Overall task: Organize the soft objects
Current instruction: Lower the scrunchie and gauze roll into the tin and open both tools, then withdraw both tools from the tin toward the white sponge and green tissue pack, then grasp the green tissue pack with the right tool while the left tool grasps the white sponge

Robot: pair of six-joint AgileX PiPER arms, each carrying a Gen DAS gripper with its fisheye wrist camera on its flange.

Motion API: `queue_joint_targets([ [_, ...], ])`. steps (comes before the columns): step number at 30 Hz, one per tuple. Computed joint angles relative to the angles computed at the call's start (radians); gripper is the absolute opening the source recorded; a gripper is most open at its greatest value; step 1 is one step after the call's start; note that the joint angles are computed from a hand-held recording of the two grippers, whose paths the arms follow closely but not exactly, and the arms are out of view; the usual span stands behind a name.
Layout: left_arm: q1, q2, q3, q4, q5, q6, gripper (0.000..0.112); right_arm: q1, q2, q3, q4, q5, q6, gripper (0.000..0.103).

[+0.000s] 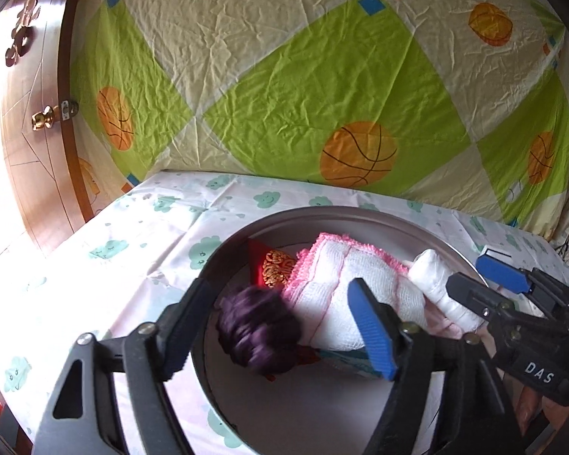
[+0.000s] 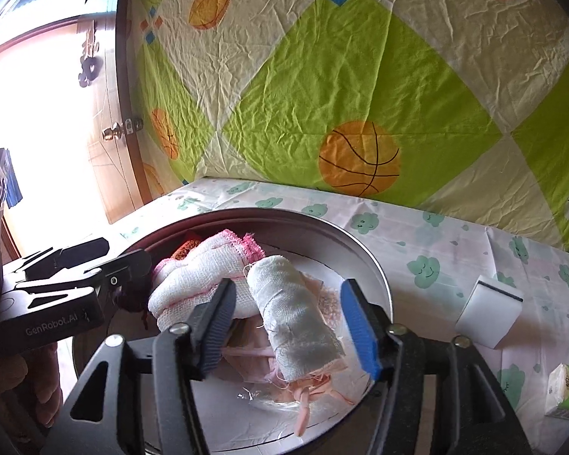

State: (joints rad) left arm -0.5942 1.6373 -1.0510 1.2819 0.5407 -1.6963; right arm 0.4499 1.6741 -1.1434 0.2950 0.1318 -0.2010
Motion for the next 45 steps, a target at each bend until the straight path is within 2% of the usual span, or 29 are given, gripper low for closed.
queue_joint_targets([
  [7,-0.084,-0.020,-0.009,0.055,0.056,-0.079,0.098,-0.056,-0.137,0.118,0.243,-0.036,-0.265,0.071],
  [9,-0.122,-0.006,-0.031,0.063,0.075,-0.083,0.102,-0.087,-0.173,0.152,0.360,-0.043,-0.393,0.074],
  [12,-0.173,0.035,-0.095,0.030,0.086,-0.031,0.102,-0.152,-0.217,0.198,0.557,-0.039,-0.608,0.075],
  [19,-0.265,0.182,-0.299,-0.113,0.083,0.166,0.102,-0.382,-0.268,0.270,0.678,-0.015,-0.755,0.076],
  [21,-0.279,0.234,-0.375,-0.187,0.075,0.255,0.102,-0.448,-0.271,0.276,0.617,-0.016,-0.696,0.076],
  [23,-0.293,0.286,-0.452,-0.246,0.080,0.331,0.102,-0.507,-0.258,0.264,0.454,-0.006,-0.536,0.077],
  [27,-0.308,0.404,-0.644,-0.390,0.117,0.512,0.102,-0.603,-0.212,0.228,0.307,0.040,-0.389,0.078],
  [30,-0.309,0.504,-0.815,-0.510,0.168,0.654,0.102,-0.637,-0.159,0.187,0.159,0.091,-0.250,0.084],
  [33,-0.312,0.618,-1.011,-0.587,0.244,0.775,0.102,-0.664,-0.114,0.161,0.154,0.130,-0.269,0.084],
  [39,-0.306,0.779,-1.299,-0.664,0.373,0.898,0.102,-0.687,-0.051,0.102,0.173,0.222,-0.282,0.085],
  [43,-0.295,0.873,-1.472,-0.722,0.452,0.969,0.102,-0.658,0.009,0.030,0.038,0.303,-0.165,0.086],
  [45,-0.289,0.895,-1.506,-0.743,0.463,0.983,0.102,-0.651,0.047,-0.013,-0.008,0.354,-0.125,0.086],
])
